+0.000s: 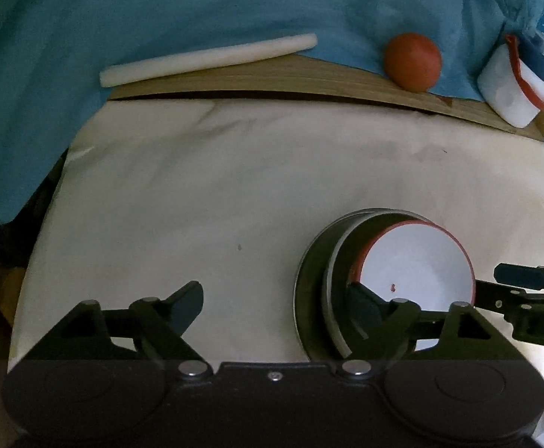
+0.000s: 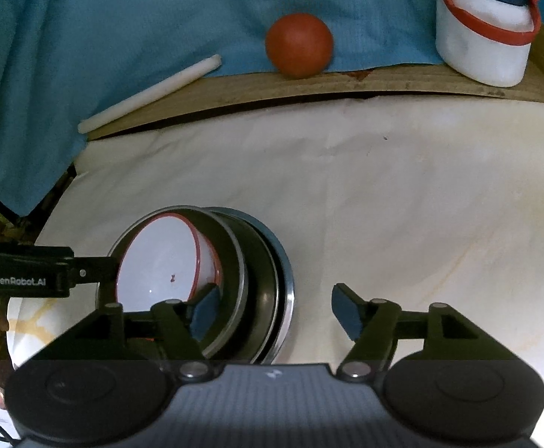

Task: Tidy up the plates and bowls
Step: 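Open both grippers to release the steel bowl rim, then withdraw both grippers up and back from the stack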

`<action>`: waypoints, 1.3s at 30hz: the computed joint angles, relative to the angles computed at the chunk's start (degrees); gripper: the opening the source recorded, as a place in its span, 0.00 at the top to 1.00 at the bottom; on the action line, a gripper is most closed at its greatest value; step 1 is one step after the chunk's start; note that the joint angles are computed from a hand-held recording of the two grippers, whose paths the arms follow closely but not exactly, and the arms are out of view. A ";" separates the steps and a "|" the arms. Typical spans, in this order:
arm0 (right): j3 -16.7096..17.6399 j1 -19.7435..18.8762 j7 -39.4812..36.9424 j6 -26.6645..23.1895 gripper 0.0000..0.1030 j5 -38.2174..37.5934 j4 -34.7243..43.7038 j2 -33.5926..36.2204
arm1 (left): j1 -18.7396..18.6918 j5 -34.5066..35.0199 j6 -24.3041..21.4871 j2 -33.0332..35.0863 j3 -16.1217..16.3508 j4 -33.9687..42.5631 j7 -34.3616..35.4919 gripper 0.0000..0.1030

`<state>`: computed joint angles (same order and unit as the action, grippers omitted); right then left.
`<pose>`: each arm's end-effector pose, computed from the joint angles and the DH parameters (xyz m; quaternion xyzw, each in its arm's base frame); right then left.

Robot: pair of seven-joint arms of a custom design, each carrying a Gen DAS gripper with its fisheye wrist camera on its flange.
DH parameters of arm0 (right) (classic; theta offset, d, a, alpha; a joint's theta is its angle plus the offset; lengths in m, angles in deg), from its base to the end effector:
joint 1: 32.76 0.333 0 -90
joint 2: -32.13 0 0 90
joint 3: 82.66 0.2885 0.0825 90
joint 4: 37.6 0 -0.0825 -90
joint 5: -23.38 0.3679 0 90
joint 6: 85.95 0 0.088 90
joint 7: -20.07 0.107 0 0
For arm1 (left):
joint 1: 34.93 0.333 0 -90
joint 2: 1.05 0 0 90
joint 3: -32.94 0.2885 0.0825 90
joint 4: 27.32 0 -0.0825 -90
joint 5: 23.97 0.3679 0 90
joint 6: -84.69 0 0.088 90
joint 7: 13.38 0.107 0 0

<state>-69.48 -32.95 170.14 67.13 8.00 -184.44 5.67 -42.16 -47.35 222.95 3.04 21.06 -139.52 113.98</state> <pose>0.4238 0.1092 0.4636 -0.4404 0.8452 -0.1804 0.2430 0.5583 -0.1935 0.4609 -0.3958 0.8833 -0.2457 0.0525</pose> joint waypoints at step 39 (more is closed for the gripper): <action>5.21 -0.37 -13.85 11.65 0.01 7.85 -12.43 -16.08 | -11.65 -10.14 20.92 -26.42 11.17 -31.31 -5.65 0.01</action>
